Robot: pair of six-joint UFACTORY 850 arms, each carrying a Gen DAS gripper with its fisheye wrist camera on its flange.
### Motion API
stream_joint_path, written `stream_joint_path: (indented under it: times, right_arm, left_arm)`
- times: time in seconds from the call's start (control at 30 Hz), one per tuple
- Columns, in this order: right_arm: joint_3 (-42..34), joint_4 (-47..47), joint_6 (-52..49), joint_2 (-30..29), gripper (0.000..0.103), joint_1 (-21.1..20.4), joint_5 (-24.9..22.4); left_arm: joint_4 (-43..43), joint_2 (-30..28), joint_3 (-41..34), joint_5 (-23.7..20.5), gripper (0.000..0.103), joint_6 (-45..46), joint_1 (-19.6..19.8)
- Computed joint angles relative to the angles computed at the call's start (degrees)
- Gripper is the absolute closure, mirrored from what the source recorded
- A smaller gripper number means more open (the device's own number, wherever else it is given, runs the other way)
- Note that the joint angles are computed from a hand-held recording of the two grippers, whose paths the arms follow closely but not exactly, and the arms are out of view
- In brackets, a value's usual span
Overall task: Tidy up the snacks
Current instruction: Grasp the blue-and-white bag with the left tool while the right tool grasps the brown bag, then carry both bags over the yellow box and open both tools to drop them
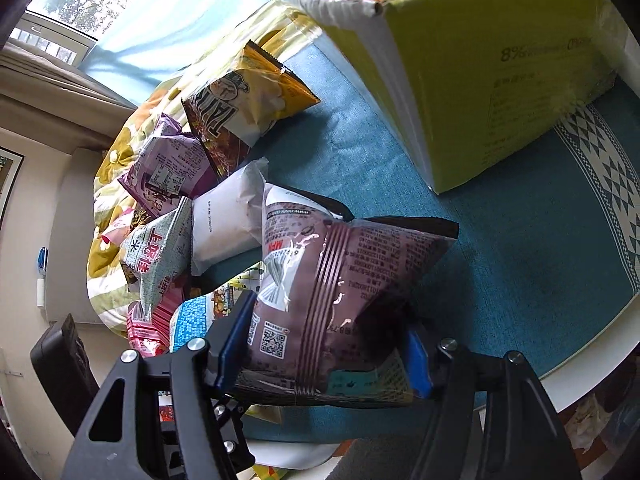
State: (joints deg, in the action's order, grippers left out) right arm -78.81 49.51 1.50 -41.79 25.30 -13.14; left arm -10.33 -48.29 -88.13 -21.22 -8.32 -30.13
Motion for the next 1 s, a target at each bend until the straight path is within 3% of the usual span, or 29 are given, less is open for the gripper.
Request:
stream_joint_path:
  times: [0.2,0.43,0.67,0.9,1.0]
  right_arm:
    - [0.07,-2.20,0.12,0.75,0.042,-0.06,-0.52]
    - [0.29,-5.34,-1.32,2.53,0.042,0.37,-0.85]
    - [1.51,0.09,-14.02,5.93,0.042,-0.01,-2.15]
    - [4.65,8.28,-30.21,11.77,0.042,-1.13,-2.03]
    - [6.51,13.44,-38.42,14.58,0.042,-2.68,-1.81]
  left_arm:
    - [-5.86,2.22,2.12,0.40,0.026,3.28,1.05]
    - [1.61,6.88,6.02,2.71,0.033,-5.62,0.51]
    - [22.70,13.65,11.77,5.72,0.033,-32.80,-2.28]
    - [47.82,17.54,11.82,4.40,0.033,-61.91,-5.91]
    - [52.33,17.04,8.85,3.36,0.033,-66.54,-7.23]
